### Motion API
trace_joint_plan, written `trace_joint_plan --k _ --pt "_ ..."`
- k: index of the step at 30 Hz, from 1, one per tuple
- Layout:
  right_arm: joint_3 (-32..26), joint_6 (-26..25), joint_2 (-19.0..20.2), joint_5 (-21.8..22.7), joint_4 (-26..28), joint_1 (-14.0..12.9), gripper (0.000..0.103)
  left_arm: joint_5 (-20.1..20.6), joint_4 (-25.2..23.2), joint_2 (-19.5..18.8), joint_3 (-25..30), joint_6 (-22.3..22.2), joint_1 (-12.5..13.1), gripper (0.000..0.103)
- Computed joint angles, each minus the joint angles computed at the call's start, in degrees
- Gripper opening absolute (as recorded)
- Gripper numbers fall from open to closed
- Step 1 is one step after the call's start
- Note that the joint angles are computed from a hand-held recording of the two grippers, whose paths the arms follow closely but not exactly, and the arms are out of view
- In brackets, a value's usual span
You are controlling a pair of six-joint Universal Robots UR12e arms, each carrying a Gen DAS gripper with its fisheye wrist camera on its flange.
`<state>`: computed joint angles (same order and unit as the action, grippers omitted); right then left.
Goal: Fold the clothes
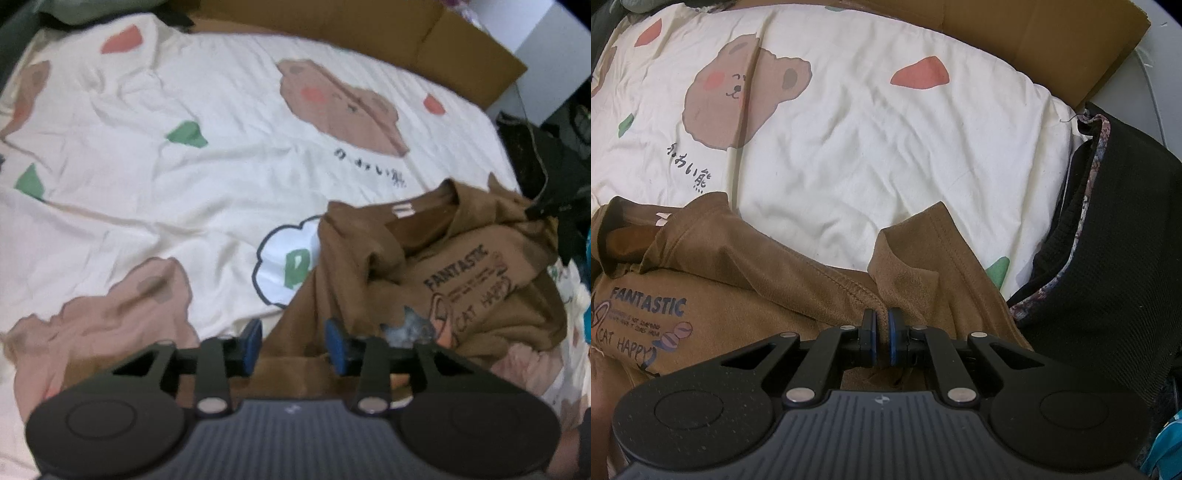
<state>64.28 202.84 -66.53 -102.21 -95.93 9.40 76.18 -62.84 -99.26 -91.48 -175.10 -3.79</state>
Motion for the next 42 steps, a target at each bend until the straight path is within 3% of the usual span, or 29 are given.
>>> trace_joint_plan --k 14,15,16,17,21,26,31,37,42 --pt "-0.76 0.35 0.55 0.05 0.97 0.10 0.005 -0.03 -7.54 1.79 -1.73 5.90 0.06 0.043" --pt "-0.81 0.23 0.60 -0.02 1.01 0.12 0.005 0.13 -7.65 2.10 -1.98 6.16 0.10 0.030" --pt "-0.82 0.16 0.62 -0.05 0.97 0.13 0.005 0.40 -7.43 2.41 -2.22 6.21 0.14 0.007" --pt "-0.80 0.07 0.60 -0.10 0.86 0.15 0.005 0.71 -7.13 2.72 -2.46 6.21 0.19 0.005" --pt "-0.75 -0.28 0.45 -0.66 0.06 0.21 0.005 2.62 -2.33 4.32 -3.46 5.11 0.66 0.004" --pt "-1.44 -0.29 0.70 -2.05 -1.01 0.33 0.005 9.20 4.60 4.95 -2.92 2.23 1.90 0.003" --pt "-2.91 -1.59 1.44 -3.47 -3.10 0.55 0.005 13.40 8.25 3.72 -0.70 0.01 3.60 0.003" --pt "-5.54 -3.04 2.72 -5.47 -6.33 0.78 0.004 16.94 12.74 1.22 2.20 1.39 3.89 0.003" --pt "-6.74 -4.45 3.32 -7.82 -10.83 1.25 0.004 20.22 18.15 -0.71 3.70 -0.91 4.12 0.003"
